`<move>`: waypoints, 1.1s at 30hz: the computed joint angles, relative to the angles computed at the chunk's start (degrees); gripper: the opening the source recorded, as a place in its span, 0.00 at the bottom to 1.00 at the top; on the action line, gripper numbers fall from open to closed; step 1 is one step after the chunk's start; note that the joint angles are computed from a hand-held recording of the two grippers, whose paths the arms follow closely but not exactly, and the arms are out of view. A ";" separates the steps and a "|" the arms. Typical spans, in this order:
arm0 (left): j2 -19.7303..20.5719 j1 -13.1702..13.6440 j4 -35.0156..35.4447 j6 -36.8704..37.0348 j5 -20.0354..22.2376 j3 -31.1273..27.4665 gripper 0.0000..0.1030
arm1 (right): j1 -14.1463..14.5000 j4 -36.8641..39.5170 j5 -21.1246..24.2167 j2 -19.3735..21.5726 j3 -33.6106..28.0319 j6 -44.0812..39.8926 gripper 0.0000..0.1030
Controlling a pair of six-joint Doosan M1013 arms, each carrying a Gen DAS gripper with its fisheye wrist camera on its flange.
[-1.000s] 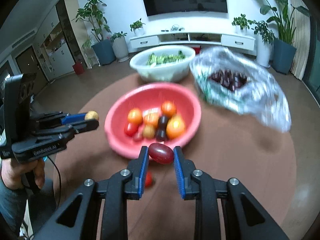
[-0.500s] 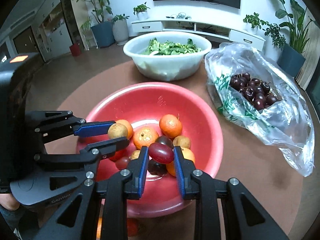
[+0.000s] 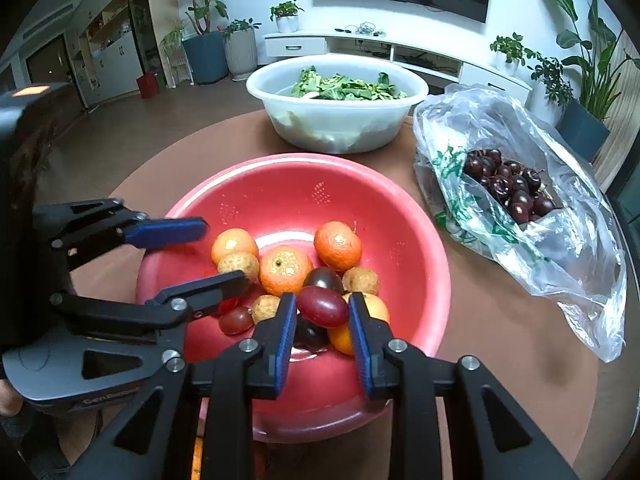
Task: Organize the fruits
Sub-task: 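Carry grape and brown fruit over the red basin and open both tools, then withdraw both open tools from the basin and grasp the orange with the left tool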
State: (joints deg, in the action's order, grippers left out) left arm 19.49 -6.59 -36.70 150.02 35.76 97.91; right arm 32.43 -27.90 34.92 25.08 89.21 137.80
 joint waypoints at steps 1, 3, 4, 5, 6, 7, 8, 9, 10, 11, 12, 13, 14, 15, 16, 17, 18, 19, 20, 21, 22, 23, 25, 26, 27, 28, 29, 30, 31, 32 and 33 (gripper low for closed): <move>-0.09 0.25 -0.89 0.56 0.49 0.01 0.55 | -0.01 -0.07 0.14 -0.08 0.06 0.32 0.29; -0.55 0.74 -2.81 1.90 1.00 0.33 0.61 | 0.01 -0.53 -0.14 -0.42 0.51 1.29 0.34; -0.86 0.81 -3.03 2.04 0.66 0.59 0.63 | 0.02 -0.97 -0.37 -0.62 0.72 1.95 0.40; -1.23 1.07 -3.72 2.47 0.72 0.86 0.64 | 0.03 -1.34 -0.50 -0.81 0.92 2.44 0.46; -1.46 1.33 -4.51 2.87 1.05 1.01 0.66 | 0.04 -1.81 -0.98 -1.10 1.29 3.11 0.47; -1.73 1.62 -5.44 3.34 1.40 1.20 0.70 | 0.07 -2.08 -1.29 -1.34 1.57 3.52 0.48; -2.21 1.94 -6.55 3.88 1.31 1.64 0.71 | 0.12 -2.07 -1.22 -1.42 1.63 3.52 0.48; -2.59 2.14 -7.19 4.17 1.22 1.98 0.71 | 0.26 -2.27 -1.12 -1.63 1.80 3.80 0.48; -3.00 2.34 -7.78 4.45 1.29 2.33 0.71 | 0.33 -2.49 -1.45 -1.88 2.09 4.26 0.48; -3.56 2.67 -8.60 5.01 1.55 2.83 0.72 | 0.41 -2.83 -1.86 -2.20 2.47 4.88 0.49; -4.14 2.99 -9.49 5.73 1.54 3.42 0.74 | 0.53 -3.46 -2.26 -2.62 2.96 5.91 0.50; -4.54 3.19 -10.13 6.29 1.43 3.86 0.79 | 0.65 -4.52 -2.92 -3.24 3.72 7.60 0.53; -5.25 3.53 -11.11 7.20 1.28 4.70 0.82 | 0.70 -5.32 -3.45 -3.75 4.38 9.06 0.56; -5.70 3.78 -11.66 7.77 1.38 5.27 0.83 | 0.77 -6.31 -4.13 -4.49 5.36 11.22 0.56; -6.13 4.03 -12.08 8.25 1.61 5.84 0.83 | 0.81 -6.87 -4.60 -5.09 6.13 12.78 0.56; -6.70 4.27 -12.19 8.56 1.74 6.67 0.83 | 0.85 -7.37 -5.12 -5.62 6.83 14.04 0.57; -7.10 4.36 -12.01 8.54 1.68 7.29 0.83 | 0.94 -7.98 -5.71 -6.19 7.59 15.43 0.57; -7.51 4.41 -11.74 8.45 1.64 7.99 0.83 | 1.11 -8.88 -6.40 -6.92 8.68 17.54 0.58; -8.00 4.46 -11.39 8.58 1.88 8.91 0.84 | 1.28 -9.47 -6.93 -7.47 9.60 19.24 0.59; -8.30 4.45 -11.18 8.86 2.00 9.58 0.84 | 1.43 -9.73 -7.34 -7.81 10.21 20.24 0.59; -8.65 4.39 -10.80 9.06 2.00 10.36 0.85 | 1.64 -9.58 -8.29 -8.35 11.32 21.41 0.59; -9.15 4.17 -10.03 9.09 1.75 11.46 0.85 | 1.80 -9.35 -8.89 -8.68 12.06 22.04 0.59; -9.67 3.90 -9.44 9.68 1.58 12.80 0.85 | 2.26 -8.93 -10.11 -9.26 13.77 23.85 0.59; -9.97 3.66 -8.86 9.84 1.50 13.63 0.85 | 2.45 -8.52 -10.67 -9.42 14.45 24.49 0.59; -10.17 3.44 -8.55 9.95 1.37 14.20 0.85 | 2.58 -7.97 -11.12 -9.53 14.98 24.84 0.59; -10.24 3.16 -8.10 9.83 1.21 14.64 0.85 | 2.78 -7.30 -11.88 -9.64 15.82 25.61 0.59; -10.28 2.77 -7.32 9.46 0.99 15.10 0.85 | 2.93 -7.05 -12.27 -9.73 16.27 26.20 0.59; -10.25 2.45 -6.83 9.28 0.84 15.34 0.85 | 3.08 -6.79 -12.71 -9.81 16.76 26.86 0.59; -10.20 2.09 -6.50 9.28 0.65 15.53 0.85 | 3.21 -5.95 -13.24 -9.86 17.26 27.00 0.59; -10.28 1.76 -6.49 9.75 0.26 15.84 0.85 | 3.19 -5.32 -13.62 -9.88 17.55 26.71 0.59; -10.35 1.50 -6.62 10.31 -0.08 16.08 0.85 | 3.30 -5.21 -13.88 -9.87 17.78 26.87 0.59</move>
State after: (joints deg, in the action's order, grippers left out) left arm 9.14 -5.09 -43.33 160.33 35.68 113.99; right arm 35.73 -33.11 21.04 15.21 106.99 164.67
